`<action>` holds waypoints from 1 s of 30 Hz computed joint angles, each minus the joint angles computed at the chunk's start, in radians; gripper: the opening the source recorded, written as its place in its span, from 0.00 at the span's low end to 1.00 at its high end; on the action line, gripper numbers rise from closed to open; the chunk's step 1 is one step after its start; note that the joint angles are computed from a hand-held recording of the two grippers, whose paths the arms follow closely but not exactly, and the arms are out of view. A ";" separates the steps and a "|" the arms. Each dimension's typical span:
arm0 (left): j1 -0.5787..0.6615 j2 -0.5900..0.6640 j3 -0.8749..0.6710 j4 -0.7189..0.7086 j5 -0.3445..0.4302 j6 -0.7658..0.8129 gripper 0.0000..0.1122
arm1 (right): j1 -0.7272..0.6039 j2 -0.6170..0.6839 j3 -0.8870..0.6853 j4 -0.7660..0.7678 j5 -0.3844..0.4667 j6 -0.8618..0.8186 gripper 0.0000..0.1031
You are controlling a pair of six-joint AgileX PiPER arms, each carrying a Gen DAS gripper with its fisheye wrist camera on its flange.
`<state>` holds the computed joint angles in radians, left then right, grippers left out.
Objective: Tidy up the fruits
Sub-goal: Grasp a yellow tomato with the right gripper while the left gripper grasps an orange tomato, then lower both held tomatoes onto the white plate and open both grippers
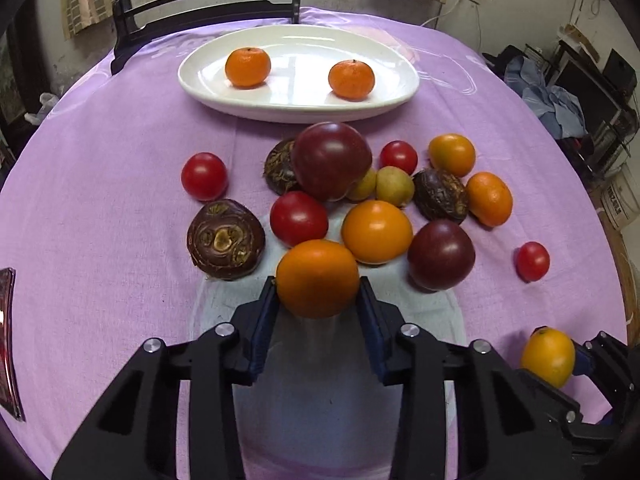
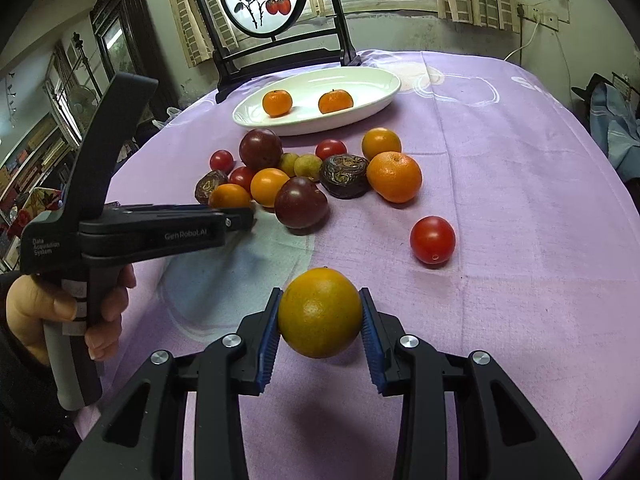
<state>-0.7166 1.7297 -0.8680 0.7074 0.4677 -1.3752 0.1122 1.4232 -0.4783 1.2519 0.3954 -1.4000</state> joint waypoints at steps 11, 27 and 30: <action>0.021 -0.237 0.031 0.042 0.041 0.101 0.34 | 0.055 -0.051 -0.150 -0.233 -0.020 0.241 0.36; 0.366 0.168 -0.437 -0.240 0.075 0.537 0.34 | 0.275 0.513 -0.822 -0.806 -0.001 0.940 0.37; 0.397 0.233 -0.493 -0.300 0.080 0.608 0.34 | 0.292 0.577 -0.891 -0.874 0.024 1.017 0.37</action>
